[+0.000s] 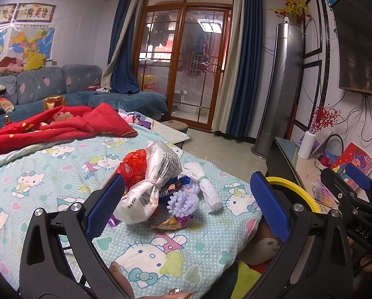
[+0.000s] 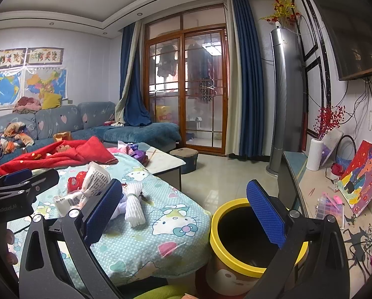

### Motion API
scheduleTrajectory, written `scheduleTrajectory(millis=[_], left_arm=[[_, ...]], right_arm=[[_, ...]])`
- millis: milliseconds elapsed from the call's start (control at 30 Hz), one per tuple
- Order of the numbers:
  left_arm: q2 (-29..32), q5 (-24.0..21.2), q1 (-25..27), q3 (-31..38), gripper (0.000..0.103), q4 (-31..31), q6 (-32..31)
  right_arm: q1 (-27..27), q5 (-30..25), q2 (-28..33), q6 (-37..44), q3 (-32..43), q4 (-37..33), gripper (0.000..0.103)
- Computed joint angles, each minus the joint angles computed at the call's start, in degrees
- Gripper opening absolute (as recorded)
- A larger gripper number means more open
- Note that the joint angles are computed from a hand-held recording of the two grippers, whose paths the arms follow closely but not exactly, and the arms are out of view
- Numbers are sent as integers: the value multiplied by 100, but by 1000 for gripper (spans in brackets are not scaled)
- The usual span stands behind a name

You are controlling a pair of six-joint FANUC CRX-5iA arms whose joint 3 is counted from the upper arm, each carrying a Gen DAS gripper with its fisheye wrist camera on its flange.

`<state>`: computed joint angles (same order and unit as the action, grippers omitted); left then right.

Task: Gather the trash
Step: 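Move both tools toward the trash pile on the bedspread, then grasp the white plastic bag with left tool while right tool grasps white foam net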

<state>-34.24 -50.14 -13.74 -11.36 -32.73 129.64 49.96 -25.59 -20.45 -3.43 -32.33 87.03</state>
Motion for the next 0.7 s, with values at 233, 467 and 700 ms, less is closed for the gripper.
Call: scheduleTrajectory(millis=[233, 467, 700], left_arm=[[-6, 7, 18, -11, 92, 34, -18], [12, -56, -14, 56, 92, 58, -3], [-68, -35, 408, -24, 92, 324, -134]], right_arm=[[82, -30, 7, -50, -71, 16, 97], [172, 94, -12, 338, -20, -309, 97], [212, 434, 51, 943, 124, -702, 97]])
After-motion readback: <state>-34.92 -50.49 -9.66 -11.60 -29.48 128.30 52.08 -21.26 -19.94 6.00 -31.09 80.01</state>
